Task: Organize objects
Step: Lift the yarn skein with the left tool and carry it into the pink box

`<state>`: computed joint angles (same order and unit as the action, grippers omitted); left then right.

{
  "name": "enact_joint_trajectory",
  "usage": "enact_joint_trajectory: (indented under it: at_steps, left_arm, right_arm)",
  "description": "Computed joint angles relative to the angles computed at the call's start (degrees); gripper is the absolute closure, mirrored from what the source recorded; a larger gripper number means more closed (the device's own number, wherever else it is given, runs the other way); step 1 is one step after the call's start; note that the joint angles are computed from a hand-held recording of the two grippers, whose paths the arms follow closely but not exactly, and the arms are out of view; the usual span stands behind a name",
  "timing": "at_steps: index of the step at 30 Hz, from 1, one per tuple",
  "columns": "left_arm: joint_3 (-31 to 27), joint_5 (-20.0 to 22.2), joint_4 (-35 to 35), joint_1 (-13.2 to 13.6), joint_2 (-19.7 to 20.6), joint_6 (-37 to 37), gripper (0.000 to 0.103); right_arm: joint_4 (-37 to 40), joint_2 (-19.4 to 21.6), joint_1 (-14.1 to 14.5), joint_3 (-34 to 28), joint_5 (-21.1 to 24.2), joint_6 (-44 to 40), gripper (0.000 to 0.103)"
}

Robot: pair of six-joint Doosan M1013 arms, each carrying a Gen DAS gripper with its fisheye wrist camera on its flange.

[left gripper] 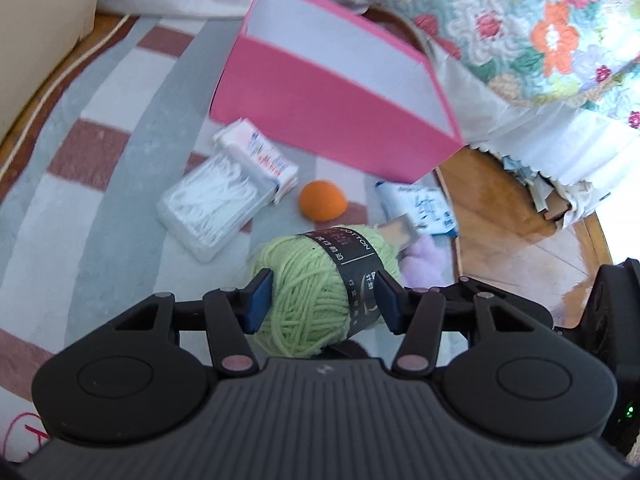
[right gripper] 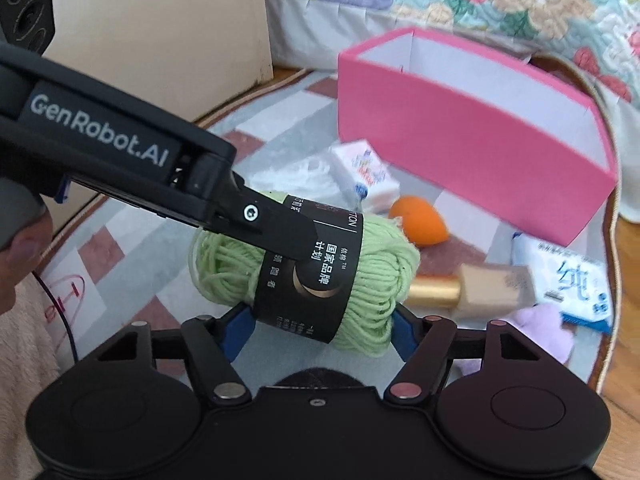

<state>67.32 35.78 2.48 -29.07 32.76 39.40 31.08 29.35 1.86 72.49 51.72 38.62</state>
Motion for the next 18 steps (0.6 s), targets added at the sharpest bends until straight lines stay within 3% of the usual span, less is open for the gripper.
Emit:
enact_joint_trajectory:
  at_steps: [10,18]
  left_arm:
    - [-5.1,-0.9,3.2,0.4,-0.6,4.8,0.050]
    - [-19.1,4.4,2.1,1.8,4.9,13.2,0.050]
  right_arm:
    - [4.9,-2.5,-0.5,-1.1,-7.7,-7.2,0.030]
    - [4.9,0.7,-0.7,-9.5,-10.7,-5.9,0.029]
